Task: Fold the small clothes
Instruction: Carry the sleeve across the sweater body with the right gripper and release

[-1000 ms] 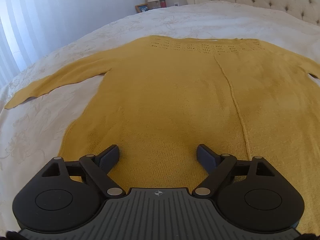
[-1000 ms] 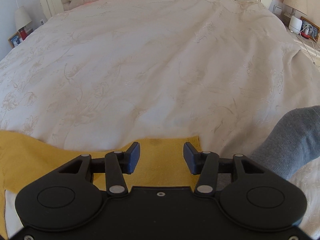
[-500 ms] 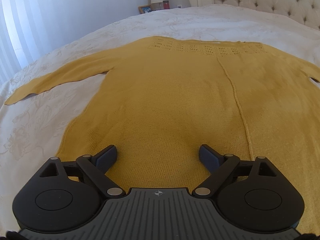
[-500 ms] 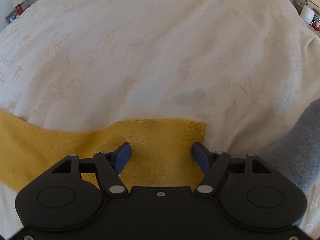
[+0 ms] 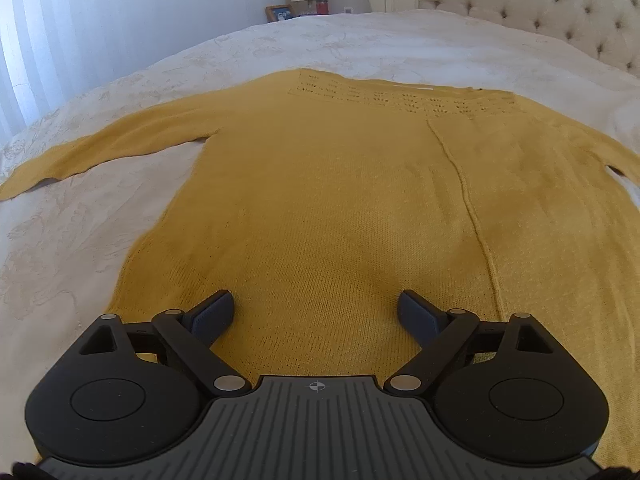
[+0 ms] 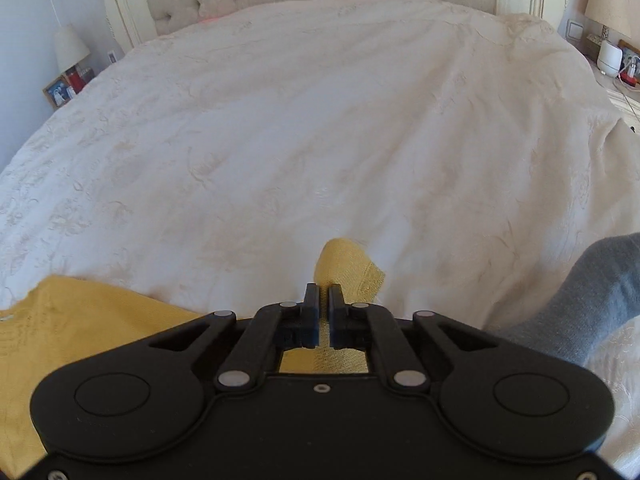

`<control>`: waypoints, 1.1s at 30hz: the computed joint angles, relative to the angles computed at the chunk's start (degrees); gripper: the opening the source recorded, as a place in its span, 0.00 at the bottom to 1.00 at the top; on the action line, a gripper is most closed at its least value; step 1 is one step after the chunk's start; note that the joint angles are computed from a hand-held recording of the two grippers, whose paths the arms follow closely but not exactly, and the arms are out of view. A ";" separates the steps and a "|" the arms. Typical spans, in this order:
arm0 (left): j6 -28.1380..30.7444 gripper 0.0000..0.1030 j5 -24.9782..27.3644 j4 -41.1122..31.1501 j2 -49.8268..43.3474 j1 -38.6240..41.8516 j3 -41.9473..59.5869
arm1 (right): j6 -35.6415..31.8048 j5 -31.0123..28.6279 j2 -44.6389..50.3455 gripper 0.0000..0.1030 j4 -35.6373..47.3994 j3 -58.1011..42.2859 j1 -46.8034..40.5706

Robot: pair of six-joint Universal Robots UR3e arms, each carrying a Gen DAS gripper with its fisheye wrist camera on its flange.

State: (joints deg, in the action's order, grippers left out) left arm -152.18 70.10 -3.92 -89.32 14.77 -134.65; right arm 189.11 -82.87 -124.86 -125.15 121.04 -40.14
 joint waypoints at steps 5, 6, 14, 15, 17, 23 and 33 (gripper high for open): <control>5.58 0.83 -7.21 -13.56 4.71 4.75 4.29 | 11.00 -6.62 14.59 0.10 -3.96 -16.05 19.00; 6.19 0.83 -8.57 -14.66 5.60 5.89 4.58 | 12.59 -7.54 17.76 0.10 -4.52 -19.43 22.29; 11.54 0.83 -16.47 -24.10 8.36 15.13 8.49 | 18.91 -9.42 47.85 0.10 -8.39 -50.96 43.37; 12.22 0.83 -16.76 -24.74 8.69 15.99 8.46 | 19.16 -8.91 52.17 0.10 -8.63 -55.68 45.51; 13.61 0.83 -17.16 -25.63 9.28 17.54 8.20 | 19.52 -8.31 60.07 0.10 -8.60 -64.56 49.28; 16.88 0.83 -17.38 -29.71 9.92 20.47 8.75 | 21.07 -6.41 82.39 0.10 -5.76 -89.75 57.00; 20.55 0.83 -18.04 -35.97 10.63 21.27 11.11 | 28.89 -10.23 79.22 0.54 -34.37 -62.95 61.64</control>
State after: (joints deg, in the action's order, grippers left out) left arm -131.64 52.06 -39.89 -78.68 36.04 -123.54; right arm 218.00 -93.10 -45.64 -159.52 58.10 21.50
